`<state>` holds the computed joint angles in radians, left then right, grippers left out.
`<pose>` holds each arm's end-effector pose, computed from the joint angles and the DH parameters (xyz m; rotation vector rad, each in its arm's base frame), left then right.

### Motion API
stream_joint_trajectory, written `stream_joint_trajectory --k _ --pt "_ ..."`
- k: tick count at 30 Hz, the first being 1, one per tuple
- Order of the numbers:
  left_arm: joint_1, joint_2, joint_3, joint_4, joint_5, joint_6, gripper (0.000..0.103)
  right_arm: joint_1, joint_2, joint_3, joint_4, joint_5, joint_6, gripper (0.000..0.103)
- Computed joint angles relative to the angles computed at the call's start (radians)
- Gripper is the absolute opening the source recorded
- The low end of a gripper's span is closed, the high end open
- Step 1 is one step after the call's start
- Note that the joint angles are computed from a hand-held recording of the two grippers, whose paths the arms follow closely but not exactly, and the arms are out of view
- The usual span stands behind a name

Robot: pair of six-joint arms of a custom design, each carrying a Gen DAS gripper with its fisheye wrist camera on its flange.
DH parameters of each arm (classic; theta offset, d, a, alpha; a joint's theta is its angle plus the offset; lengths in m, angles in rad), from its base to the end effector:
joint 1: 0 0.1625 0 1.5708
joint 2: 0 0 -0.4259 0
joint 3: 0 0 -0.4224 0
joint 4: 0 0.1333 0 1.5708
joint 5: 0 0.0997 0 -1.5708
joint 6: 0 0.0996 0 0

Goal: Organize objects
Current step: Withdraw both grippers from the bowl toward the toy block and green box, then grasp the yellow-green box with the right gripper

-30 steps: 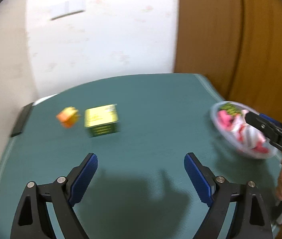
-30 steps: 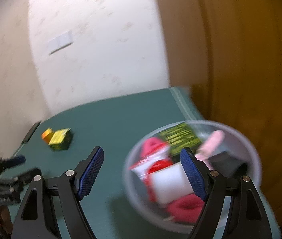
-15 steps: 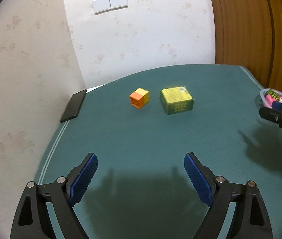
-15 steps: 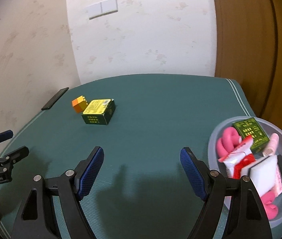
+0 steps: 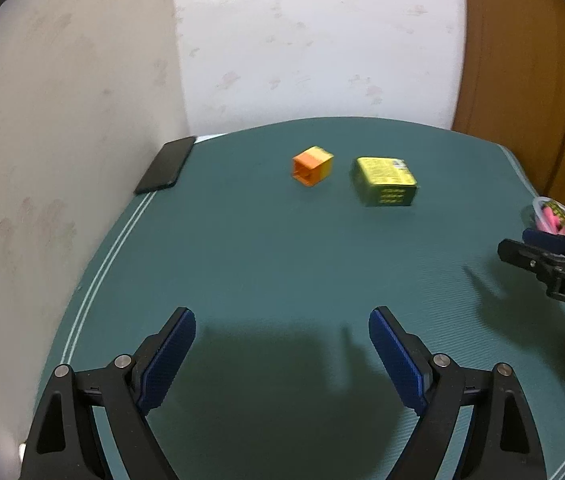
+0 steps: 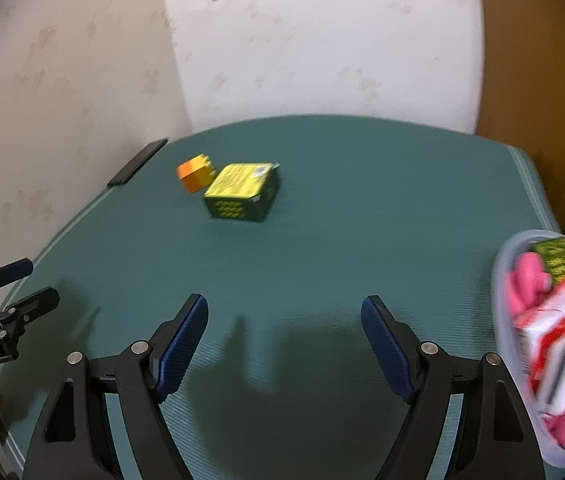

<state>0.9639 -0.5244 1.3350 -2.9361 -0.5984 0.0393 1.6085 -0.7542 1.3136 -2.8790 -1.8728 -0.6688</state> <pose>-0.2644 -0.7588 0.0744 0.3826 2.1796 -0.9219 0.1340 -0.8017 0.2282 0.7279 -2.4082 0.8195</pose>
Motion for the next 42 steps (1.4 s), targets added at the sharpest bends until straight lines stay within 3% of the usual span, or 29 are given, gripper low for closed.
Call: stream_joint_trajectory --k 7,24,30,42 --pt "0.009 -0.024 0.019 -0.003 0.045 0.005 0.091 0.02 0.074 -0.097 0.122 -0.033 0.068 0.08" --pt "0.059 -0.102 0.075 -0.032 -0.026 -0.019 0.091 0.066 0.218 -0.281 0.229 -0.144 0.099 0.086" --pt "0.078 -0.099 0.046 0.014 -0.075 -0.048 0.092 0.073 0.26 -0.339 0.249 -0.172 0.104 0.089" --pt "0.089 -0.039 -0.093 0.204 -0.064 -0.133 0.092 0.075 0.382 -0.56 0.339 -0.201 0.145 0.091"
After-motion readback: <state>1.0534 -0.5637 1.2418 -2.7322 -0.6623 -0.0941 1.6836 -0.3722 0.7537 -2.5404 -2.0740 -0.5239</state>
